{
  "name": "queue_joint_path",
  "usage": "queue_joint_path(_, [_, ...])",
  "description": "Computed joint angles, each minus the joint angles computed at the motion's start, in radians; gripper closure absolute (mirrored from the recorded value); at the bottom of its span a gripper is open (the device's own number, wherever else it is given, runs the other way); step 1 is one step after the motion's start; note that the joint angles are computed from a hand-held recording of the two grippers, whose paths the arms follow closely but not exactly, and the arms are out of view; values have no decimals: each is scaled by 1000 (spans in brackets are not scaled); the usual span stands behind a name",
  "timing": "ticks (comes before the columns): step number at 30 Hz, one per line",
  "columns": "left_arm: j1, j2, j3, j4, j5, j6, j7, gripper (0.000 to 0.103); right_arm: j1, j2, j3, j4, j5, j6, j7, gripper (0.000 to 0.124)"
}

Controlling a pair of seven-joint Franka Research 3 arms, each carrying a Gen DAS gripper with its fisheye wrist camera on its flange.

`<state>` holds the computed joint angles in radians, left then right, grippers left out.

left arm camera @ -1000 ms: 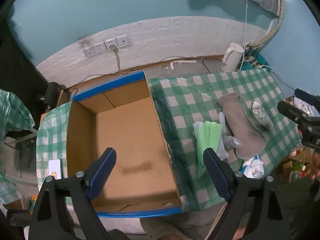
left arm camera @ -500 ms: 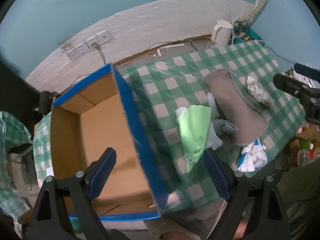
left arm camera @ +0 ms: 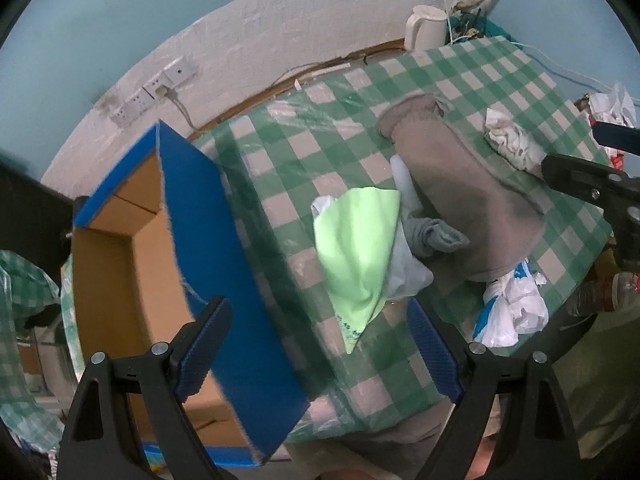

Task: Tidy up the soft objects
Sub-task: 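Move both tools toward the light green cloth and grey fuzzy sock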

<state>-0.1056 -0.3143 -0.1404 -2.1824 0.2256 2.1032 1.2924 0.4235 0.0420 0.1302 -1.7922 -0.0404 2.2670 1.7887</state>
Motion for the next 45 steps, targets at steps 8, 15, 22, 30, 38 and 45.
queue_joint_path(8, [-8,57,-19,13,21,17,-39,14,10,33,-2,17,-23,-13,6,22])
queue_joint_path(15, [-9,105,-17,22,20,30,-55,14,13,43,-8,22,-34,-21,19,22])
queue_joint_path(22, [-2,110,-6,-3,-3,36,-41,14,13,49,-9,26,-32,-24,19,22])
queue_joint_path(30, [0,107,7,-45,-44,50,11,14,21,62,-9,34,-46,-34,14,22])
queue_joint_path(38, [13,106,15,-69,-63,92,12,26,34,89,-8,47,-78,-36,-3,22])
queue_joint_path(45, [26,126,26,-51,-114,72,35,61,49,180,-12,119,-61,-60,-87,23])
